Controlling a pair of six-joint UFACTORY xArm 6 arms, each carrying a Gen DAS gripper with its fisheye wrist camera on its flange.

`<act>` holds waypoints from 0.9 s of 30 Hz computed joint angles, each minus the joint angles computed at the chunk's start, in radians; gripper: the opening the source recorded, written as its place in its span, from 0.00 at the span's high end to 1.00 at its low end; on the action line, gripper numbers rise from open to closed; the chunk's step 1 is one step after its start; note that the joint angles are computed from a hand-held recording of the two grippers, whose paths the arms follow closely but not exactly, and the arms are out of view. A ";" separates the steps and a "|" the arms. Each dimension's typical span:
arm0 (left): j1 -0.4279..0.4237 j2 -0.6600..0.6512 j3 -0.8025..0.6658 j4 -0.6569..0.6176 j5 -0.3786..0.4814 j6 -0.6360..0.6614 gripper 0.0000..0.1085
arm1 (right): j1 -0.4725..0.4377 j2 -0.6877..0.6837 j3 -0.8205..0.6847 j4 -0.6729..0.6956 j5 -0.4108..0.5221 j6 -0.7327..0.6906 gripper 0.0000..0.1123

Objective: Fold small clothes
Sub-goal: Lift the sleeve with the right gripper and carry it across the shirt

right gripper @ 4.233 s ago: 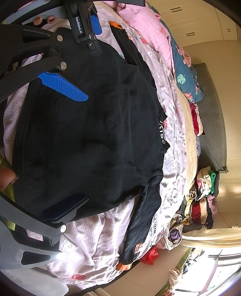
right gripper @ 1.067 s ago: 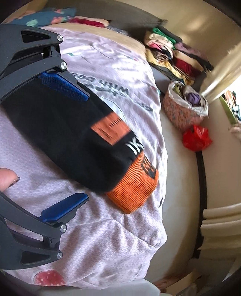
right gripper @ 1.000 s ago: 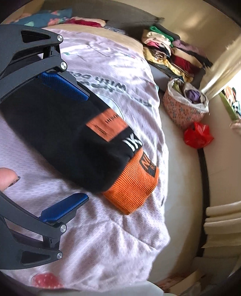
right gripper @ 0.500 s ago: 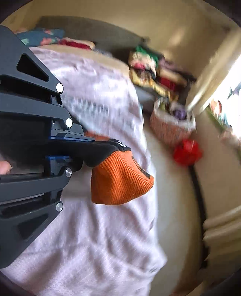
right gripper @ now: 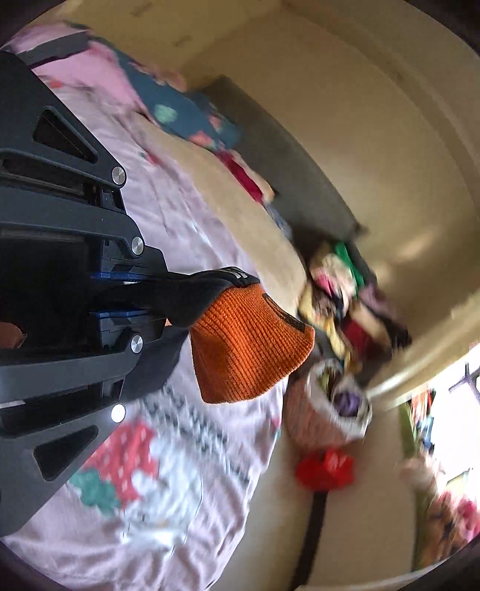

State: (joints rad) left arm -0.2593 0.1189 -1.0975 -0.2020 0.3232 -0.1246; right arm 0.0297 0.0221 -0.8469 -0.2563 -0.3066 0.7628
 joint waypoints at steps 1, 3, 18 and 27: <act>0.008 -0.009 0.004 -0.031 -0.001 0.024 0.13 | 0.004 0.004 -0.012 -0.039 0.002 0.021 0.91; 0.021 -0.024 0.011 -0.090 -0.001 0.070 0.13 | 0.034 0.023 -0.051 -0.099 0.014 0.046 0.91; 0.105 -0.104 0.049 -0.626 0.062 0.473 0.13 | 0.181 0.071 -0.144 -0.355 0.049 0.130 0.91; 0.170 -0.093 0.053 -0.877 0.177 0.647 0.13 | 0.299 0.140 -0.181 -0.243 0.092 -0.042 0.91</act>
